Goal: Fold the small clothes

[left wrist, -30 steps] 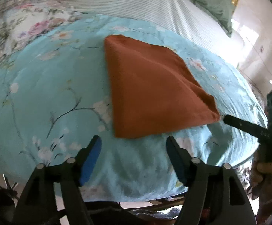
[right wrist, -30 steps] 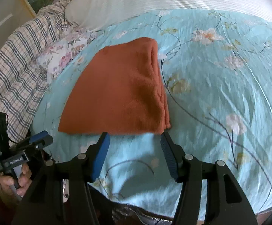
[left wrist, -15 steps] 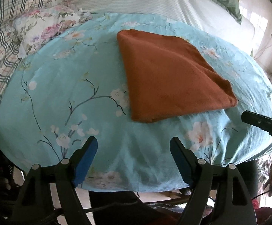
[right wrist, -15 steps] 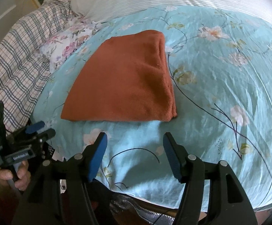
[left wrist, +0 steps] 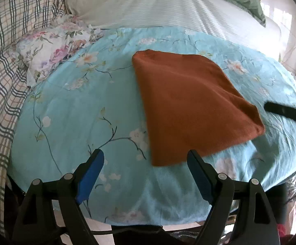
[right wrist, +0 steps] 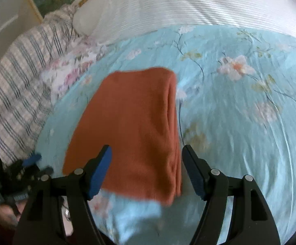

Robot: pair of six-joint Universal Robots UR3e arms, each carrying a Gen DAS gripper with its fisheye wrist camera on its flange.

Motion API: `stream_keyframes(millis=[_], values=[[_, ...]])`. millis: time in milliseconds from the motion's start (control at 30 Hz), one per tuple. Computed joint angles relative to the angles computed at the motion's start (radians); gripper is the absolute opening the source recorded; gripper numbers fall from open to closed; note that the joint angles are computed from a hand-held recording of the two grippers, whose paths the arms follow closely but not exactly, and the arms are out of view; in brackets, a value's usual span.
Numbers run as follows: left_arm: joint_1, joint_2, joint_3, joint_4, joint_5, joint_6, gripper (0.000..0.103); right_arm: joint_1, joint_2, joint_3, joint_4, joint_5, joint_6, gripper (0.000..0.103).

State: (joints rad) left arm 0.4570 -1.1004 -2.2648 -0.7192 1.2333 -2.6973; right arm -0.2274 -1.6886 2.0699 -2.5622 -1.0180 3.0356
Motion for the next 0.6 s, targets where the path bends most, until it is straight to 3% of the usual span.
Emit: stream_keyframes(millis=[167, 267, 433, 600], values=[[-0.028, -0.139, 0.083, 0.052, -0.003, -0.049, 0.084, 0.046, 0.213, -0.182, -0.037, -0.054, 0.062, 0.068], [-0.052, -0.220, 0.143, 0.098, 0.018, -0.080, 0.084, 0.054, 0.256, -0.230, -0.029, -0.057, 0.064, 0.068], [-0.080, -0.291, 0.203, 0.140, 0.064, -0.109, 0.084, 0.065, 0.240, -0.232, 0.014, -0.053, 0.029, 0.068], [-0.131, -0.322, 0.229, 0.163, 0.166, -0.126, 0.084, 0.063, 0.156, -0.177, 0.061, -0.046, -0.015, 0.068]])
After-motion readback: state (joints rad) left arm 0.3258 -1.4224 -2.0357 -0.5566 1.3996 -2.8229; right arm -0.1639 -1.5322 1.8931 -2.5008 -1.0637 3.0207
